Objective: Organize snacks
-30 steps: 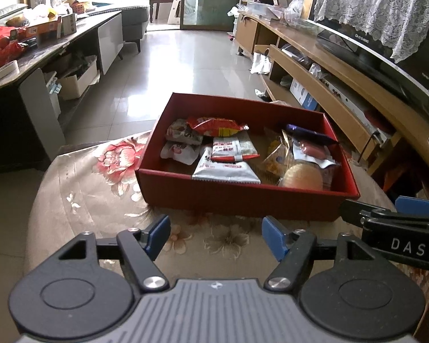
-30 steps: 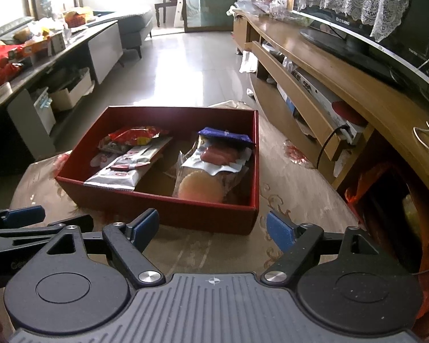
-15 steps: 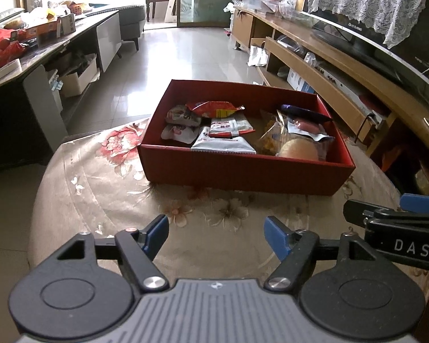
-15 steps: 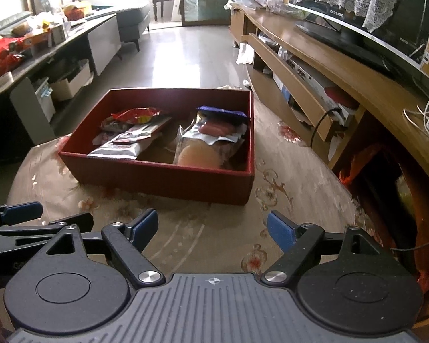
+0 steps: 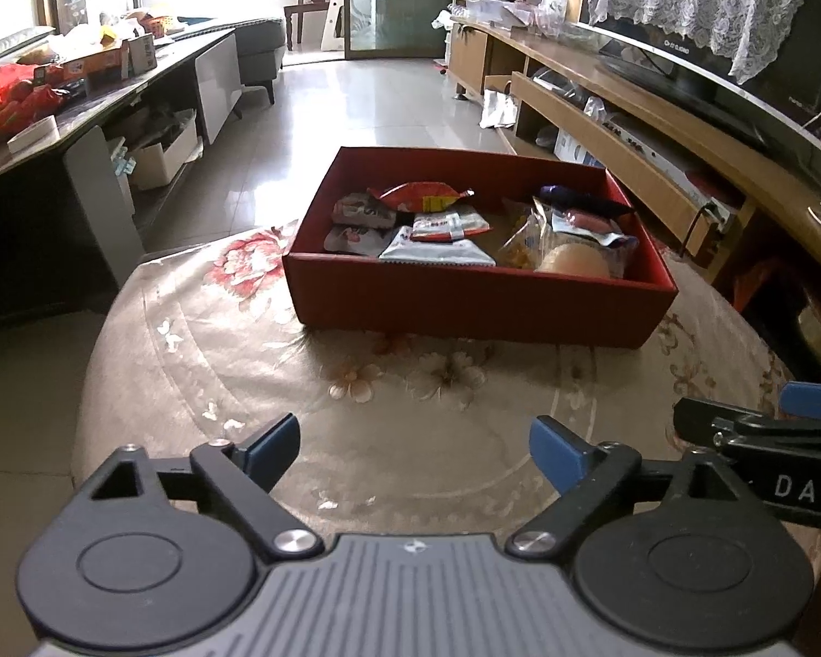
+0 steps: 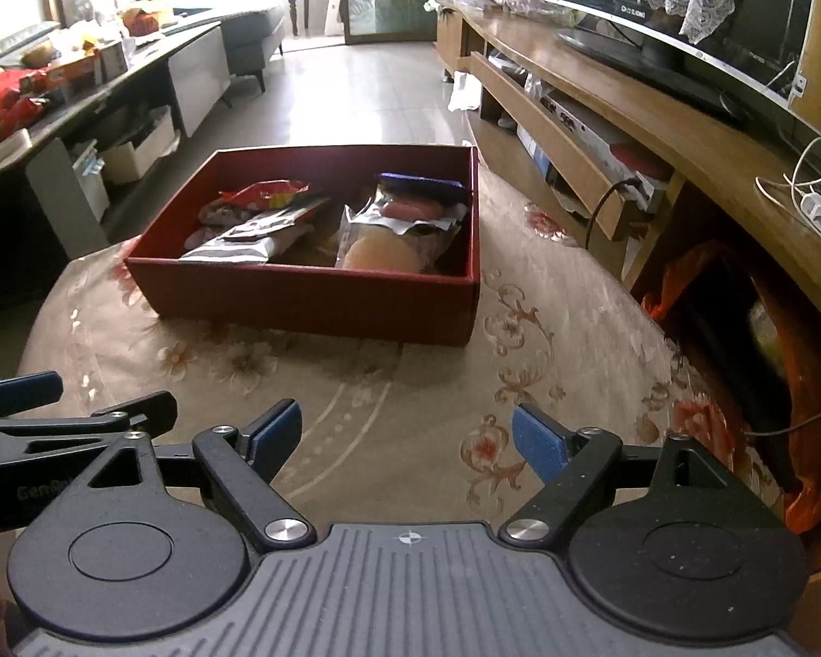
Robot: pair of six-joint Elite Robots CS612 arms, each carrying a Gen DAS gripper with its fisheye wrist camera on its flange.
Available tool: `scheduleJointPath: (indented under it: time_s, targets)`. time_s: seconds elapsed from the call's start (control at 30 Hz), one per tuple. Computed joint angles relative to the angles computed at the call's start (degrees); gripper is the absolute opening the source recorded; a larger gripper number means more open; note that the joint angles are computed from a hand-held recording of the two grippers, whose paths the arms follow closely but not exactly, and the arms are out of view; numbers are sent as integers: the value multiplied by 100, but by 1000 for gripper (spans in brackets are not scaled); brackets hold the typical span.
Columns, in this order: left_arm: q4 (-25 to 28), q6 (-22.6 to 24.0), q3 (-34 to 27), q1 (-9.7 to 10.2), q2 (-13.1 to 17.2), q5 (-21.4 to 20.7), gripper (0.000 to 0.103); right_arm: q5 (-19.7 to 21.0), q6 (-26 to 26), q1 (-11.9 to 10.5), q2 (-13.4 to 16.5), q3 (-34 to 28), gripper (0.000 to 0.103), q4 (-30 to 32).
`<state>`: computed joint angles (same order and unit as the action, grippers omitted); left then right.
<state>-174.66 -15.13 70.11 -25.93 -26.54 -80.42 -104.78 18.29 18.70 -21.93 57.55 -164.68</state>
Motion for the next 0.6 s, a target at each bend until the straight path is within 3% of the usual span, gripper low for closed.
scheduleJointPath:
  time_s: [0.6]
  targets:
    - [-73,169,429,-76,-164,142,103,-65,192,54,-229,529,90,-138]
